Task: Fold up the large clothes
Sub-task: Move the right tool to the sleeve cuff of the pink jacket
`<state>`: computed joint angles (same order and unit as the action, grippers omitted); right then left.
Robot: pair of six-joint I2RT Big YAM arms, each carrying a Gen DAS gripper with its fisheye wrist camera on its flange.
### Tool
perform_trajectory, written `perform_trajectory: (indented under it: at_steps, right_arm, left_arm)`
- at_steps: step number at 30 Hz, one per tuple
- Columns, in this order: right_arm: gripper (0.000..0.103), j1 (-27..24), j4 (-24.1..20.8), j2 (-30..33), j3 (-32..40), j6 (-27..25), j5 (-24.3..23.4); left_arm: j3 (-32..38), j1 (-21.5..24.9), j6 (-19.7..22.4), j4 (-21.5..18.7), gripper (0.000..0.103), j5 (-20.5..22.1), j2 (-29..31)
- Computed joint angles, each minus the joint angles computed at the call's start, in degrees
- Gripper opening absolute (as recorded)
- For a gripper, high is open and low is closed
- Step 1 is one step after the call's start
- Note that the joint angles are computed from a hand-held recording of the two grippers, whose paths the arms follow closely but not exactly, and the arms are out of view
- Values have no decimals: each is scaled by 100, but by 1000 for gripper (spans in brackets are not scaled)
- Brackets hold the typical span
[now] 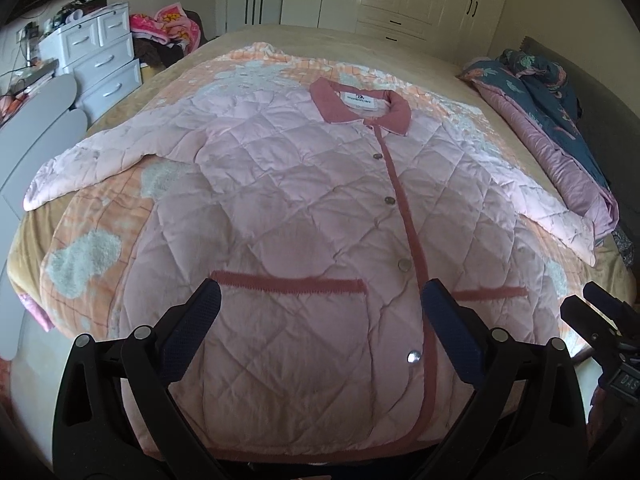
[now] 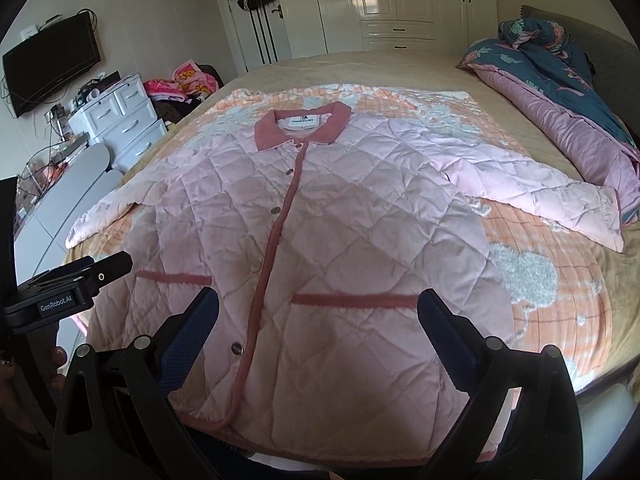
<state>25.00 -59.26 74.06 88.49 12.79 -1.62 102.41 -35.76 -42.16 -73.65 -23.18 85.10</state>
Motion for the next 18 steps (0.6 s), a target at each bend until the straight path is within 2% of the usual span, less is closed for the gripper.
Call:
perform_trajectory:
  at_steps: [9,18]
  right_arm:
    - [99,-254,-32,496,659,-3,-175]
    - [99,-566,-3,879,1137,150,-272]
  left_arm:
    - [541,271,144,-23,95,343,380]
    - [1230,465,299,-45,95,506,839]
